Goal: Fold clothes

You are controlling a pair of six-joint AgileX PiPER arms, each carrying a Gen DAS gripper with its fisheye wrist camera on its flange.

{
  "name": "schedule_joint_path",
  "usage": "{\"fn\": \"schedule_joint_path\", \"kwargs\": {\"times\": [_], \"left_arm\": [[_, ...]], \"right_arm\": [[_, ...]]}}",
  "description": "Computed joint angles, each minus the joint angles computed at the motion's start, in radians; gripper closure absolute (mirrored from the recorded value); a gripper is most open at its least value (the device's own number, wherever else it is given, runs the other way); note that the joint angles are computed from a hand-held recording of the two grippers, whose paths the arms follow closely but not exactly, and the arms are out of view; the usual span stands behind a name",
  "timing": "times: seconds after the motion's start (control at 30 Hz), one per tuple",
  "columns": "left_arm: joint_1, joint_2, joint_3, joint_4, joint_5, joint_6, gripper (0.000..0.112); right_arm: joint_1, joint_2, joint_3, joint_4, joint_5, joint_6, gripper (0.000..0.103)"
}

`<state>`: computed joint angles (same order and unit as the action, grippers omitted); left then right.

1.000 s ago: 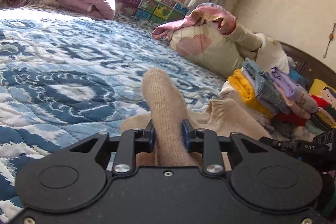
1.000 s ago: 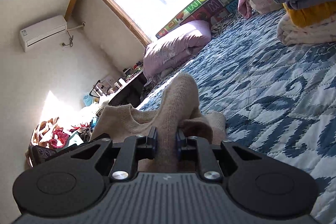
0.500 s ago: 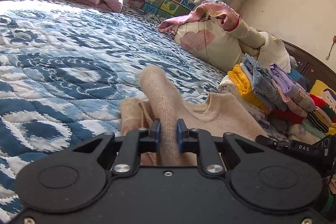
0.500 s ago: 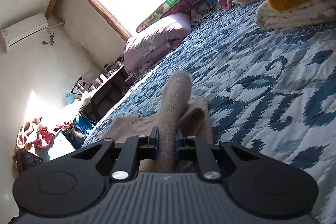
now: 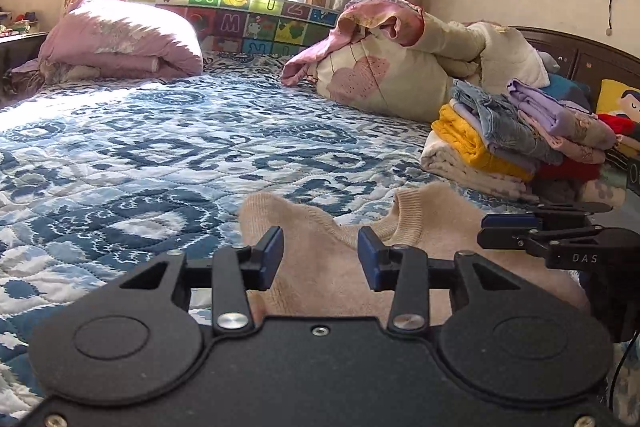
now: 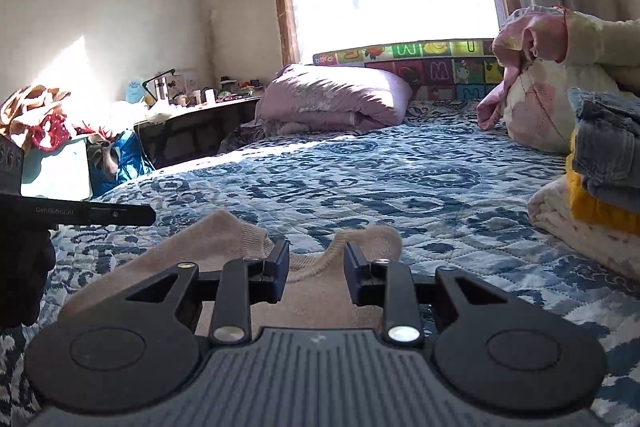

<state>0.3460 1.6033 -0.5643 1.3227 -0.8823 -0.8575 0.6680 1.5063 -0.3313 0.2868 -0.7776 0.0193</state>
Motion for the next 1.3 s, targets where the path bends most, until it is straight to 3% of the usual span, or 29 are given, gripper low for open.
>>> {"fn": "schedule_joint_path", "kwargs": {"times": [0.07,0.1,0.23,0.4,0.5,0.57,0.67,0.7,0.77,0.8,0.87,0.93,0.97,1.03,1.1,1.13,1.2,1.23,1.3], "left_arm": [[-0.061,0.076,-0.043,0.021,0.097,-0.023,0.072],[-0.063,0.088,-0.044,0.013,0.103,-0.016,0.072],[-0.003,0.142,-0.08,0.079,0.037,-0.122,0.069],[-0.002,0.12,-0.016,-0.014,0.013,-0.017,0.069],[-0.013,-0.042,0.1,-0.098,0.064,0.065,0.073],[0.039,-0.185,0.183,-0.005,0.015,0.103,0.073],[0.083,-0.258,0.232,0.095,-0.034,0.119,0.073],[0.073,-0.28,0.249,0.1,-0.018,0.133,0.072],[-0.001,-0.233,0.266,0.022,0.1,0.196,0.068],[-0.029,-0.2,0.285,-0.065,0.12,0.287,0.066],[-0.025,-0.122,0.293,-0.145,0.086,0.389,0.063],[-0.011,-0.108,0.286,-0.135,0.074,0.366,0.063],[-0.013,-0.158,0.31,-0.14,0.084,0.348,0.063],[-0.024,-0.287,0.349,-0.114,0.135,0.255,0.067],[-0.058,-0.424,0.401,-0.132,0.178,0.226,0.066],[-0.122,-0.463,0.427,-0.195,0.239,0.271,0.06],[-0.214,-0.422,0.459,-0.395,0.28,0.414,0.059],[-0.216,-0.356,0.465,-0.465,0.249,0.462,0.057],[-0.226,-0.33,0.445,-0.485,0.252,0.46,0.056]], "right_arm": [[-0.054,0.065,-0.03,-0.082,0.034,0.075,0.073],[-0.082,0.098,-0.046,-0.127,0.049,0.113,0.074],[-0.162,0.15,-0.062,-0.279,0.057,0.278,0.083],[-0.158,0.187,-0.042,-0.285,-0.012,0.303,0.083],[-0.043,0.137,-0.005,-0.055,-0.036,0.149,0.083],[0.078,0.068,0.032,0.145,-0.062,-0.006,0.077],[0.335,-0.076,0.097,0.445,-0.115,-0.287,0.077],[0.411,-0.109,0.098,0.541,-0.116,-0.387,0.077],[0.495,-0.126,0.096,0.635,-0.114,-0.49,0.077],[0.497,-0.113,0.095,0.63,-0.105,-0.481,0.077],[0.403,-0.029,0.088,0.532,-0.021,-0.344,0.075],[0.35,0.02,0.112,0.407,-0.055,-0.202,0.076],[0.345,0.016,0.109,0.404,-0.044,-0.191,0.076],[0.4,-0.006,0.1,0.516,-0.035,-0.257,0.076],[0.574,-0.015,0.116,0.716,-0.159,-0.346,0.076],[0.663,-0.037,0.115,0.816,-0.204,-0.413,0.074],[0.723,-0.017,0.096,0.914,-0.21,-0.436,0.062],[0.703,-0.008,0.098,0.903,-0.182,-0.393,0.061],[0.631,0.001,0.12,0.806,-0.129,-0.283,0.061]]}}
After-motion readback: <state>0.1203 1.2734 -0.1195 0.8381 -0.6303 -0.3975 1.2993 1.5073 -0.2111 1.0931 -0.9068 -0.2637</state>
